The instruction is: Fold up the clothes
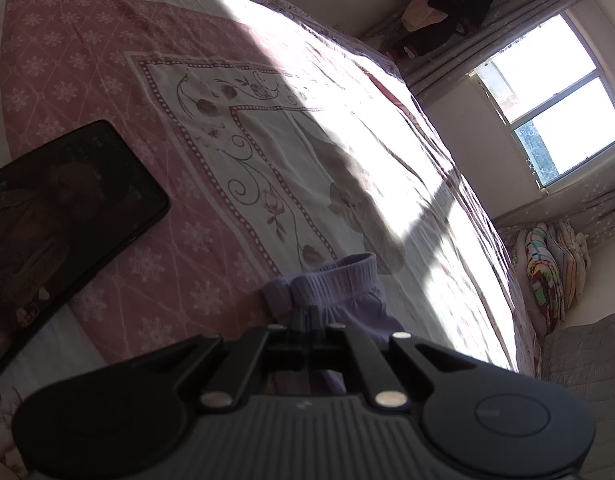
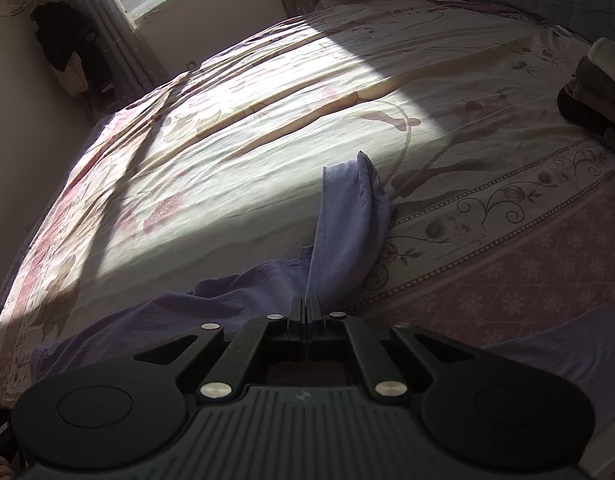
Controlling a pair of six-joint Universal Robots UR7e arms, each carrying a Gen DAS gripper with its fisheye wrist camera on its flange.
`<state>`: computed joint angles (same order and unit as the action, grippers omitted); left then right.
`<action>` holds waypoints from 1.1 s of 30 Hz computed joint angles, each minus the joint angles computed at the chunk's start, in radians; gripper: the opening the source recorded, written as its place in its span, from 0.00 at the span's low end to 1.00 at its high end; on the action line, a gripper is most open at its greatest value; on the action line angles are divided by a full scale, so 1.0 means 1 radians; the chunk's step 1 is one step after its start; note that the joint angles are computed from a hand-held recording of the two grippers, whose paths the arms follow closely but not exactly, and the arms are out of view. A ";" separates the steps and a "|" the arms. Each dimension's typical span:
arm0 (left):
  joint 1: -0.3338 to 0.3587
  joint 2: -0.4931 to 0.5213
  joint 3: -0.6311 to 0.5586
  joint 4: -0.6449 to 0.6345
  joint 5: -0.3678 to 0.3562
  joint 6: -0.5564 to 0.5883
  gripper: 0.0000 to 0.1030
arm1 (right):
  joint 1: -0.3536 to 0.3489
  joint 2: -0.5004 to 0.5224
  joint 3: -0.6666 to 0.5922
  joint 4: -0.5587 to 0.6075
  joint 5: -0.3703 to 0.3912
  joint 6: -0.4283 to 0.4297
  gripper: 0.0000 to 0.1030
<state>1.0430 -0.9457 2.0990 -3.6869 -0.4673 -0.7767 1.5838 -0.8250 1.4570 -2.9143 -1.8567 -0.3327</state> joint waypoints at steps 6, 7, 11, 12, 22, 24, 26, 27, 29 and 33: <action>-0.015 0.011 -0.009 -0.100 0.010 0.114 0.00 | -0.016 -0.055 0.067 -0.026 0.041 0.014 0.01; -0.015 0.008 -0.007 -0.092 0.010 0.107 0.00 | -0.016 -0.065 0.080 -0.032 0.048 0.003 0.01; -0.019 -0.007 0.008 -0.064 0.018 0.084 0.00 | -0.015 -0.102 0.134 -0.045 0.064 -0.032 0.01; -0.021 -0.010 0.013 -0.068 0.018 0.091 0.00 | -0.016 -0.111 0.149 -0.045 0.066 -0.038 0.01; -0.021 -0.010 0.014 -0.050 0.065 0.104 0.00 | -0.040 -0.165 0.253 -0.013 0.063 -0.067 0.01; -0.021 -0.008 0.013 -0.042 0.079 0.096 0.00 | -0.042 -0.172 0.267 -0.009 0.063 -0.072 0.01; -0.023 -0.008 0.014 -0.043 0.089 0.105 0.00 | -0.045 -0.179 0.278 -0.003 0.064 -0.077 0.01; -0.026 -0.007 0.015 -0.047 0.094 0.112 0.00 | -0.047 -0.182 0.284 -0.003 0.066 -0.080 0.01; -0.031 -0.008 0.017 -0.042 0.106 0.117 0.00 | -0.049 -0.188 0.295 -0.004 0.068 -0.087 0.01; -0.014 -0.053 0.032 0.210 0.100 -0.057 0.00 | -0.055 -0.186 0.303 0.013 0.050 -0.099 0.01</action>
<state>1.0293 -0.9991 2.1313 -3.4766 -0.3677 -0.8334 1.5287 -1.0110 1.7603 -2.9018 -1.8067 -0.4315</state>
